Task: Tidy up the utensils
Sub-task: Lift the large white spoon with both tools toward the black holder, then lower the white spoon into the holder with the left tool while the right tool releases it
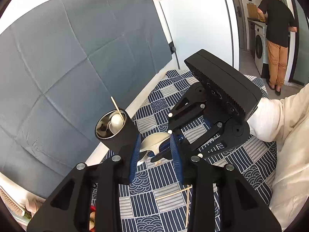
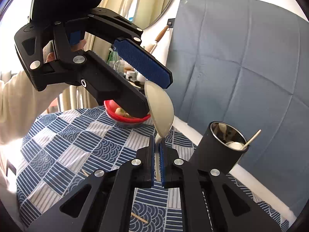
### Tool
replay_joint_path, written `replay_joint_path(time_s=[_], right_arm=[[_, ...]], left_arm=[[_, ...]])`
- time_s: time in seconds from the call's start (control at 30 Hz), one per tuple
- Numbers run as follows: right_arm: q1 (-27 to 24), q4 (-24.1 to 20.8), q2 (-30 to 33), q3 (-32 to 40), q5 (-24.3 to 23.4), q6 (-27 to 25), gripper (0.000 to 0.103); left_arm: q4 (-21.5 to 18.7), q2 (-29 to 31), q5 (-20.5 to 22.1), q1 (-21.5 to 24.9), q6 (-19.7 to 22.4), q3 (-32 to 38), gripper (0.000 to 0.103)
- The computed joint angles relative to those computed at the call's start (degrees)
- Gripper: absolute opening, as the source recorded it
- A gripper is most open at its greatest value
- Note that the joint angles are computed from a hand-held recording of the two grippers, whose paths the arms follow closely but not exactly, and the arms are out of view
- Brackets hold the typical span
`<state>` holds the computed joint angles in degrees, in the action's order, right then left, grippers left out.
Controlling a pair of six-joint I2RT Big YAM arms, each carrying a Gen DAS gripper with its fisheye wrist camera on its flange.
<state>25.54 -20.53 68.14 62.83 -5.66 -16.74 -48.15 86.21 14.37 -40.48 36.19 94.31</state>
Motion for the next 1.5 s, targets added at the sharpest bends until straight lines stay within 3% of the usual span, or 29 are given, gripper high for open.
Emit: replay_joint_path(time_s=[0.27, 0.6, 0.77, 1.07, 1.17, 1.2, 1.27, 1.3, 1.33, 1.37, 1.4, 1.43, 1.47, 1.5], right_arm=[[-2.3, -1.4, 1.2, 5.3, 0.7, -3.4, 0.004], [-4.1, -1.8, 4.9, 12.0, 1.4, -8.9, 0.005], [-5.5, -1.3, 7.5, 13.6, 1.6, -10.1, 0.005], [-8.2, -2.9, 13.0, 16.1, 0.6, -8.1, 0.005], [-8.8, -2.8, 13.5, 15.9, -0.2, -6.9, 0.005], [-8.8, -2.4, 13.6, 15.7, 0.2, -6.6, 0.005], [-8.9, -1.4, 13.7, 15.2, 1.7, -5.8, 0.005], [-9.1, -1.0, 13.8, 15.0, 2.4, -5.0, 0.007], [-9.2, -1.0, 14.1, 15.2, 2.9, -4.1, 0.013], [-9.6, -1.1, 14.2, 15.3, 2.9, -3.0, 0.018], [-9.8, -0.5, 13.9, 14.9, 3.5, -1.9, 0.041], [-10.0, 0.7, 13.5, 14.1, 4.7, -0.8, 0.076], [-10.2, 2.6, 12.9, 13.1, 5.4, -0.1, 0.090], [-10.4, 4.8, 11.9, 11.6, 5.6, -0.1, 0.091]], left_arm=[[3.4, 2.1, 6.3, 2.0, -1.4, 4.1, 0.034], [3.5, 5.2, 7.7, 3.7, -1.1, 10.5, 0.034], [0.0, 9.4, 7.2, 4.2, 0.2, 16.1, 0.034], [-5.8, 18.2, 8.8, 5.3, -2.2, 25.1, 0.034], [-5.4, 19.1, 9.0, 5.6, -2.9, 25.2, 0.034], [-5.0, 19.2, 8.9, 5.6, -3.3, 24.9, 0.035], [-5.0, 19.6, 8.8, 5.6, -4.2, 24.9, 0.047], [-4.3, 19.5, 8.3, 5.6, -4.7, 24.3, 0.063], [-3.5, 19.2, 8.1, 5.7, -5.3, 23.6, 0.072], [-3.0, 18.9, 8.3, 5.8, -5.9, 23.0, 0.074], [-2.3, 18.6, 8.4, 6.0, -6.5, 22.2, 0.082], [-1.1, 18.0, 8.2, 6.2, -7.4, 21.0, 0.094], [0.2, 17.3, 7.4, 6.3, -8.3, 19.7, 0.099], [1.2, 16.6, 6.7, 6.4, -8.7, 18.4, 0.097]])
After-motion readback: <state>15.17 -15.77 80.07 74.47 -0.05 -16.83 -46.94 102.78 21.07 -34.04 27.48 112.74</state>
